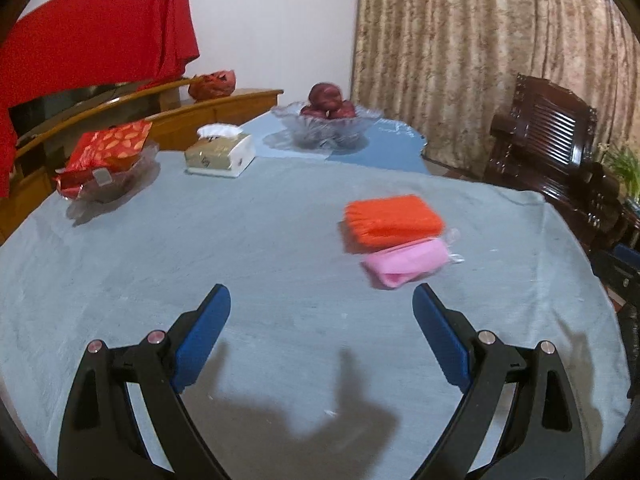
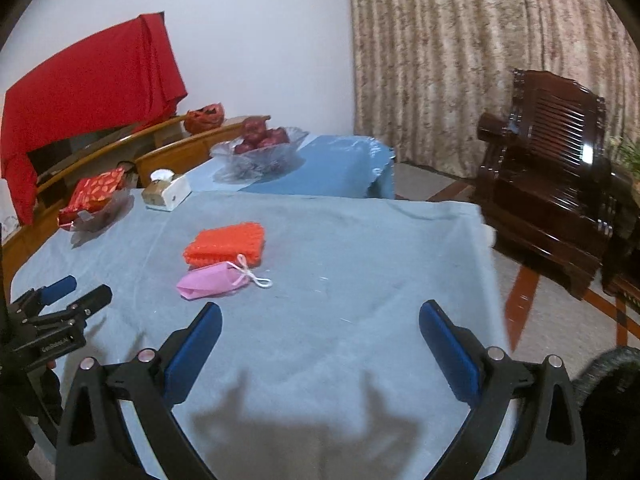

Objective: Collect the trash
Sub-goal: 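Move both grippers back over the table toward the orange mesh and pink mask, then grasp the pink face mask by its edge with the right gripper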

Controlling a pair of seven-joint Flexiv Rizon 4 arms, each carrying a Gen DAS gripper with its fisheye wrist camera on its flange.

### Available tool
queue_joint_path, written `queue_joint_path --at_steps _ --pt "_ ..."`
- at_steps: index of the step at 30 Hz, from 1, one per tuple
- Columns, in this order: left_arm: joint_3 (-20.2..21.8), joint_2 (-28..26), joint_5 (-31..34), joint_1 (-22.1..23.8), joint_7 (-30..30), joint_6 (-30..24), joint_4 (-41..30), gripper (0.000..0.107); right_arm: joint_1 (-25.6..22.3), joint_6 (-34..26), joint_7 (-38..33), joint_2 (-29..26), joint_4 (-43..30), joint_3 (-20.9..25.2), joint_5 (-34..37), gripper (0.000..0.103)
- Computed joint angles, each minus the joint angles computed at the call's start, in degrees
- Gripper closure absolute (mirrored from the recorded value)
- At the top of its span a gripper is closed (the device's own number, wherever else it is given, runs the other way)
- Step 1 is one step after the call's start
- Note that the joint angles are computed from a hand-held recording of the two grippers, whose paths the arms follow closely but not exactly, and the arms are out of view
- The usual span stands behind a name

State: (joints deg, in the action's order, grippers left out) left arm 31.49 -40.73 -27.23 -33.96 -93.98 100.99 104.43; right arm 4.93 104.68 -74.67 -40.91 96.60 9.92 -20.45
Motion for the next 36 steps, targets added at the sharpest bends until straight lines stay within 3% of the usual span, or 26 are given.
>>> queue_joint_path --at_steps 9,12,18,27,31,36 --pt "-7.5 -0.7 2.9 10.2 1.0 -1.4 -1.9 0.017 3.4 -7.1 0.0 -6.5 -10.2 1.4 -0.3 0.006" --pt "-12.2 0.1 4.4 14.8 0.9 -2.4 -2.0 0.017 4.5 -10.0 -1.1 -8.5 -13.7 2.0 -0.1 0.006" --pt "-14.1 0.4 6.8 17.8 -2.1 -7.2 -3.2 0.024 6.1 -15.8 -4.5 -11.4 -19.4 3.3 1.5 0.007" --pt "-13.9 0.5 12.3 19.1 -7.1 -9.6 -4.3 0.024 7.2 -26.2 -9.7 -14.8 -27.0 5.5 6.8 0.01" --pt "-12.9 0.4 14.6 18.5 -9.0 -10.3 -4.8 0.024 6.3 -31.2 -14.7 -16.1 -30.5 8.6 9.6 0.032" --pt "-12.3 0.4 16.9 18.4 -10.6 -11.3 -5.5 0.024 5.7 -32.7 -21.8 -16.1 -31.1 11.3 13.1 0.079"
